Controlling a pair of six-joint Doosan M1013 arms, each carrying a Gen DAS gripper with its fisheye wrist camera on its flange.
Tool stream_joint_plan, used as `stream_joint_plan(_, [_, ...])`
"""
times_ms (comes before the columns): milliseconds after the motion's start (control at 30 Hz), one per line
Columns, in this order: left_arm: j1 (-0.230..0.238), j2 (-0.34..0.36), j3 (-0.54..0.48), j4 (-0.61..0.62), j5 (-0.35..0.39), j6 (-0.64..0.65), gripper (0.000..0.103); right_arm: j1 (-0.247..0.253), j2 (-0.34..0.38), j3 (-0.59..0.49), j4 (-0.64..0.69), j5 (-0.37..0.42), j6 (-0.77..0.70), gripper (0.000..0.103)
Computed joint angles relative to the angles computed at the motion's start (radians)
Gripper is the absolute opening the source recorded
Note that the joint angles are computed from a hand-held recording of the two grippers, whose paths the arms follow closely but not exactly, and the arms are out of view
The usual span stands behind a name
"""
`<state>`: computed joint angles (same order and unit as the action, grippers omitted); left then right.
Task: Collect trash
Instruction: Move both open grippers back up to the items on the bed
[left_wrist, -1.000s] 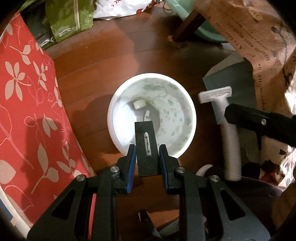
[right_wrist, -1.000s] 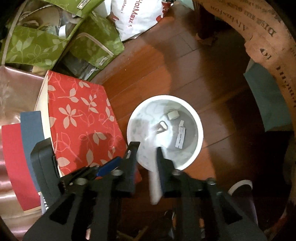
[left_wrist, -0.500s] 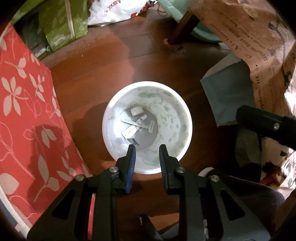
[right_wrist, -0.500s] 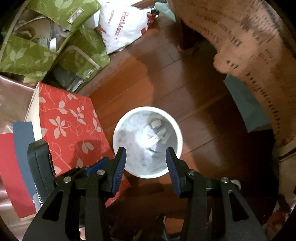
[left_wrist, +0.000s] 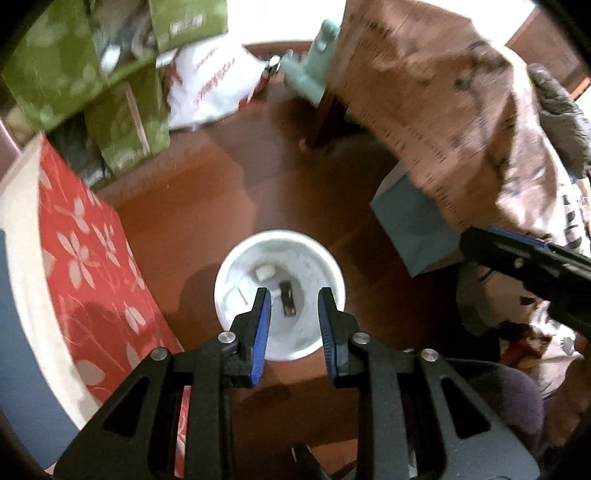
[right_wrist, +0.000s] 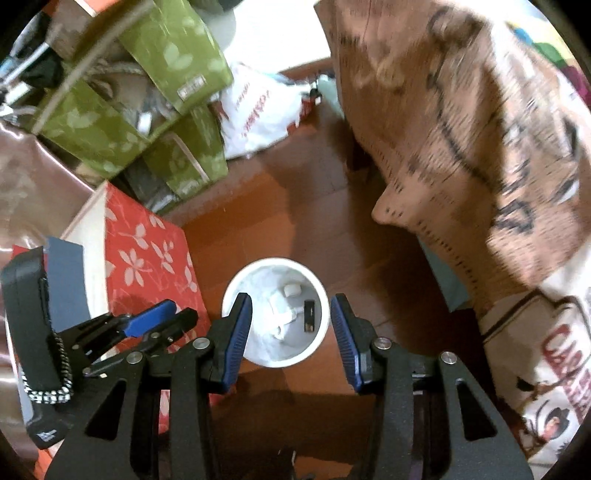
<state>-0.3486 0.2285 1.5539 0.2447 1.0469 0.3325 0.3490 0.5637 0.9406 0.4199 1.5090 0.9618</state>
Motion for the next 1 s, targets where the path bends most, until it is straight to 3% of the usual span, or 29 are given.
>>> stream_joint_plan(400, [-0.087,0.0,-0.176,0.244,0.086,-0.003,0.029,-0.089,-0.083,0.002,0.141,-0.122,-0.071,0.041])
stream_joint_plan(533, [-0.115,0.018,-0.244,0.312,0.108,0.01,0.038,-0.126,-0.102,-0.002,0.183,-0.168,-0.085,0.041])
stream_joint_plan(800, [-0.153,0.099,-0.428,0.394,0.144,0.091,0.045,-0.214,-0.102,-0.052,0.274,-0.234,-0.049,0.041])
stream_joint_plan(1000, [-0.165,0.174,-0.568,0.393,0.115,0.155,0.05,-0.275,-0.077,-0.109,0.278,-0.284,0.007,0.042])
